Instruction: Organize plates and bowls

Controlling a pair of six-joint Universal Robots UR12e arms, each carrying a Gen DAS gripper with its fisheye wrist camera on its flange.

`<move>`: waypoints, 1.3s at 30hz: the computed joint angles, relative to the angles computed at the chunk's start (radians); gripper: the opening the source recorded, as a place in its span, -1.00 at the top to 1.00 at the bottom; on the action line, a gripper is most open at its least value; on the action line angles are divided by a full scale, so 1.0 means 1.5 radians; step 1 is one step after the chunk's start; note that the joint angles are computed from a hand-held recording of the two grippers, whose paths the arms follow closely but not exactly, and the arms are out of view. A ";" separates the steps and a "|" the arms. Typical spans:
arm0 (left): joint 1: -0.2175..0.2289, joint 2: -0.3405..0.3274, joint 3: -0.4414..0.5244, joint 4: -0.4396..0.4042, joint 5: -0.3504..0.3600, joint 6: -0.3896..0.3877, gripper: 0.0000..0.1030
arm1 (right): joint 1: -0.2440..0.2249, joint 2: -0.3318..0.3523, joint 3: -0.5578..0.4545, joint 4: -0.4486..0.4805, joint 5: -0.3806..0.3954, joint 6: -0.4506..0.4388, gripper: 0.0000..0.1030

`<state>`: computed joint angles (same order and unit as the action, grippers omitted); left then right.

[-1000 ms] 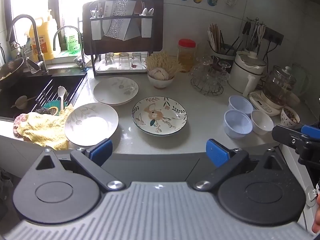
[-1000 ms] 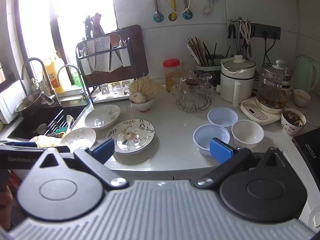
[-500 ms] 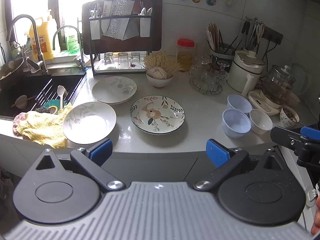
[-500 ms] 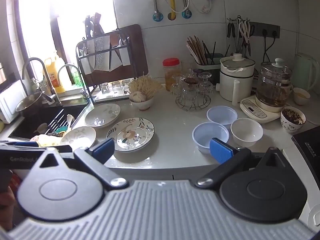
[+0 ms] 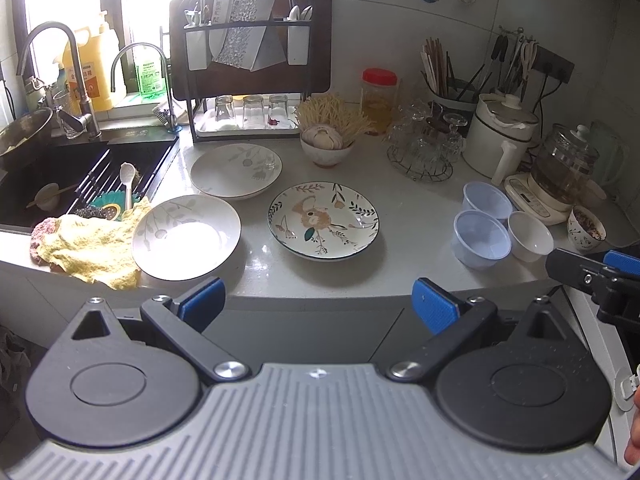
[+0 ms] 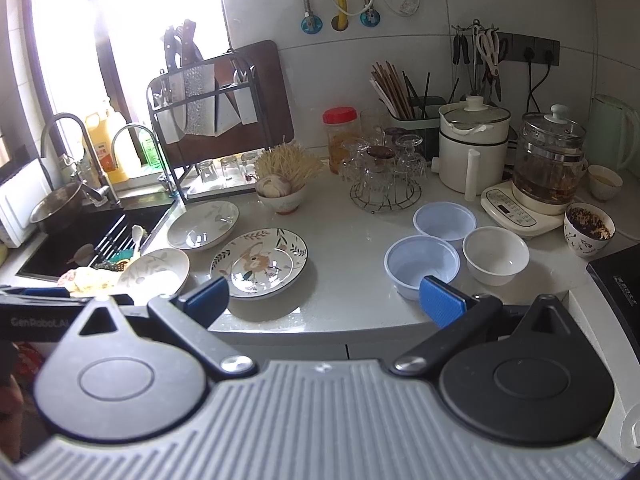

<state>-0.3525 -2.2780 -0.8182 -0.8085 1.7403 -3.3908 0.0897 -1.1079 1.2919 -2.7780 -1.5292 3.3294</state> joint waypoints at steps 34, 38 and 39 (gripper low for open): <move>0.000 -0.005 0.020 -0.018 -0.019 0.020 -0.97 | -0.008 -0.002 0.001 -0.001 0.033 -0.012 -1.00; -0.001 -0.003 0.018 -0.019 -0.020 0.028 -0.97 | -0.010 -0.006 0.006 -0.006 0.042 -0.011 -1.00; -0.001 -0.003 0.017 -0.018 -0.020 0.029 -0.97 | -0.010 -0.007 0.007 -0.005 0.044 -0.011 -1.00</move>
